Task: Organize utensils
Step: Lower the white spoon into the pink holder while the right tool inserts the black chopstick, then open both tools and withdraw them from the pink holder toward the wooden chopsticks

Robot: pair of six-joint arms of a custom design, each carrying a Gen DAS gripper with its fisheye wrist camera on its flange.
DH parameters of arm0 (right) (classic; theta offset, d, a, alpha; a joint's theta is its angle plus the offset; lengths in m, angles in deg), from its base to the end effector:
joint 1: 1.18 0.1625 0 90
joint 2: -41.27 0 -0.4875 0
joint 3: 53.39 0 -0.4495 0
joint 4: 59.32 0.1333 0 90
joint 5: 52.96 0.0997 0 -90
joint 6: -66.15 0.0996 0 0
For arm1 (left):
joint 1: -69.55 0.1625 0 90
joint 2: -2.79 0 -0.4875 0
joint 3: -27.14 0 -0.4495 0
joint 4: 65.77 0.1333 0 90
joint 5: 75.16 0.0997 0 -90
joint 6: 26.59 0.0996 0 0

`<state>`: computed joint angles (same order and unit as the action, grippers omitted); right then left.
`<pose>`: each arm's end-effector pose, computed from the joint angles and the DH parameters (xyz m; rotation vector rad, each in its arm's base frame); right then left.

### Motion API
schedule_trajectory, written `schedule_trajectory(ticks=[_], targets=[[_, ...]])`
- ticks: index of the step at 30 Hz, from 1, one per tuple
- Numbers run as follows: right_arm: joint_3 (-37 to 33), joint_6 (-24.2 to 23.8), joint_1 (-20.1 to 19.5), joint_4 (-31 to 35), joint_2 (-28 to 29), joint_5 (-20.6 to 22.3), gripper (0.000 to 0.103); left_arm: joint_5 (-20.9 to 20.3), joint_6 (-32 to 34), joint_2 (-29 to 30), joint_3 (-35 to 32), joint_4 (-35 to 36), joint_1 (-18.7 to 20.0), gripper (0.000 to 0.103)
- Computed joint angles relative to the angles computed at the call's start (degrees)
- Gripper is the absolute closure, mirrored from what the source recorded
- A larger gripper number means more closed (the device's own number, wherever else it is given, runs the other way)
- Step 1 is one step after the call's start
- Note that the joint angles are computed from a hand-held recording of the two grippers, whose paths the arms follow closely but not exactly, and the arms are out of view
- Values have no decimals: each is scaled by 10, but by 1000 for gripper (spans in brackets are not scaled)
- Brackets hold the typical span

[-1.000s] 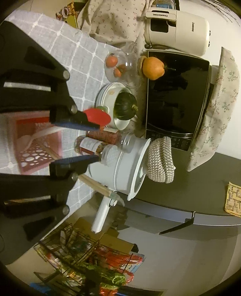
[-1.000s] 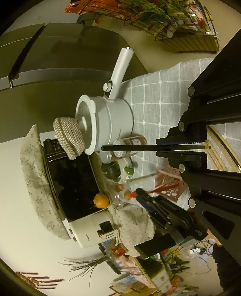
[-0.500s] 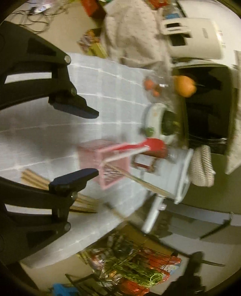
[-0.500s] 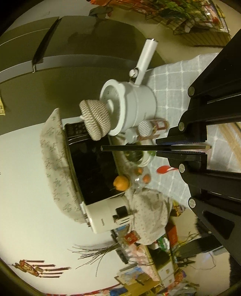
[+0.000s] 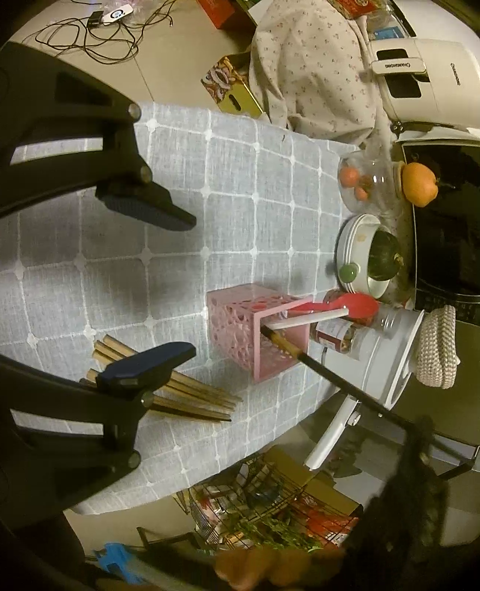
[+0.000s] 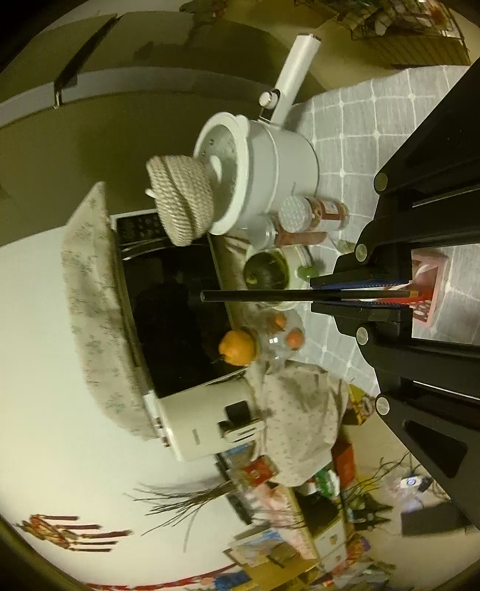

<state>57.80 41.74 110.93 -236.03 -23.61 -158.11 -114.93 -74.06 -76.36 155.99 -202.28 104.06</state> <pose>0.3462 -0.5671 0.2703 0.9456 -2.5347 0.9868 -0.2754 -0.4440 0.2293 0.2009 2.4138 -0.8463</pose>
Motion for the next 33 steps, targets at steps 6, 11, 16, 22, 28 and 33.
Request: schedule_trajectory(ticks=[6, 11, 16, 22, 28, 33], targets=[[-8, 7, -4, -3, 33, -26, 98, -2, 0, -1, -3, 4, 4, 39], [-13, 15, -6, 2, 43, -39, 97, -1, 0, -3, -3, 3, 3, 39], [-14, 13, -5, 3, 42, -45, 96, -1, 1, -2, -1, -2, 2, 37], [-7, 13, 1, 17, 15, -29, 76, 1, 5, 0, -2, -1, -1, 37], [20, 3, 5, 13, -34, -8, 44, 1, 8, 2, -3, 0, -3, 33], [50, -12, -5, 19, -75, -18, 29, 12, 8, 7, -2, 4, -9, 25]])
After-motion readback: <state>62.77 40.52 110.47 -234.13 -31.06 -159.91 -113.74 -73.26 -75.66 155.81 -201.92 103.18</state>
